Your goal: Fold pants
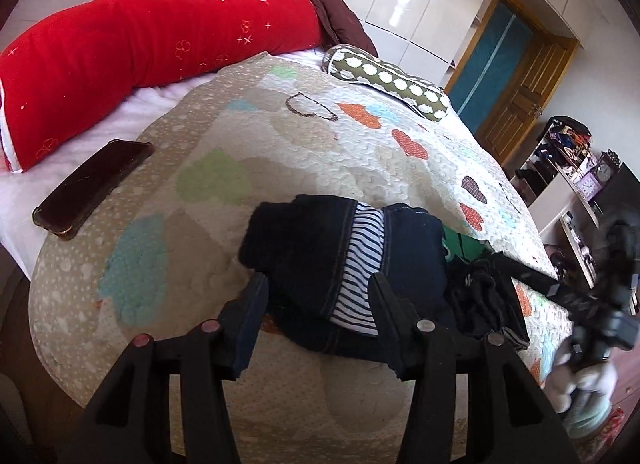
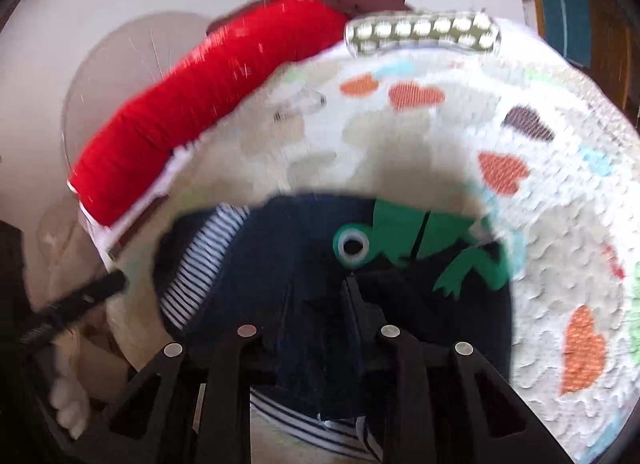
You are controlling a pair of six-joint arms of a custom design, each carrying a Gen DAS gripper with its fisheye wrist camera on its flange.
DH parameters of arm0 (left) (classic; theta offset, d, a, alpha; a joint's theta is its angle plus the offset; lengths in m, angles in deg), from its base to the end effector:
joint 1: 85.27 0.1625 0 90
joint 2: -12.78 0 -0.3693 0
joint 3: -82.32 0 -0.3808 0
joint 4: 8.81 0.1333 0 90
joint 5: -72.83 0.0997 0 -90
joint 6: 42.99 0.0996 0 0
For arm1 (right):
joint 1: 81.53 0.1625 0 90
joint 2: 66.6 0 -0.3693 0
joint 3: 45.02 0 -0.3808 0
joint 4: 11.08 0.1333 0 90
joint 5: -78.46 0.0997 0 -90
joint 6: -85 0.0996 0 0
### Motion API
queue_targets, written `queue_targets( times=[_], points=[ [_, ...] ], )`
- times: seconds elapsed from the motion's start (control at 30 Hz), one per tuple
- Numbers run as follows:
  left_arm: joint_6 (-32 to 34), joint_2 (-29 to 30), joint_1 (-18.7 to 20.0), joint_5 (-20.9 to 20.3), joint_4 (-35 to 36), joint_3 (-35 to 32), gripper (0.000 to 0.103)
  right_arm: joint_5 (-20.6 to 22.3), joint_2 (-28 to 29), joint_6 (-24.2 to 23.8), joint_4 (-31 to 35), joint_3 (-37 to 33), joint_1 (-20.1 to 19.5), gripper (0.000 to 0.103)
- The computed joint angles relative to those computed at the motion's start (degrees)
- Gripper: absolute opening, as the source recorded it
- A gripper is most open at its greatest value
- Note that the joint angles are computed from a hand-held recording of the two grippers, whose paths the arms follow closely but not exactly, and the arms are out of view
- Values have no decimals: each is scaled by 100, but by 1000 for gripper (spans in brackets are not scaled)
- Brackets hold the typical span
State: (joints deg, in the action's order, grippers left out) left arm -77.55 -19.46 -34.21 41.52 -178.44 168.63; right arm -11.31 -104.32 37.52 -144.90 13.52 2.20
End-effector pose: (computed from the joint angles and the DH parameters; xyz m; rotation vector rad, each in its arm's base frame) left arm -0.2375 -0.6413 0.0475 -0.2046 2.3032 -1.1885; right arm 0.0479 -0.7887 0.2004 1.0275 -2.7295 0.5319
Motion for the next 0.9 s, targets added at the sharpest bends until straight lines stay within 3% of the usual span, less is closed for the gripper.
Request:
queue_targets(
  times=[0.13,0.27,0.4,0.57,0.7,0.9],
  points=[
    [-184,-50,89,-108,-116,77,51,-132,-157,73,-143,219,-27,40],
    [-378,-153,98,-84,-146,223,51,-1213,258,81,61,85,-1,45],
    [-543,-341,59,211,-441,557,62,-978,-20,58,-60,327,72,48],
    [-933,-610,118,341,-720,978,62,-780,-275,-278,-10,538,313,53],
    [-1140,-783,117,489,-770,1249,62,-791,32,-285,539,256,577,60],
    [-1304,-942,151,530,-744,1557,62,-1236,857,-506,1097,-438,1046,64]
  ],
)
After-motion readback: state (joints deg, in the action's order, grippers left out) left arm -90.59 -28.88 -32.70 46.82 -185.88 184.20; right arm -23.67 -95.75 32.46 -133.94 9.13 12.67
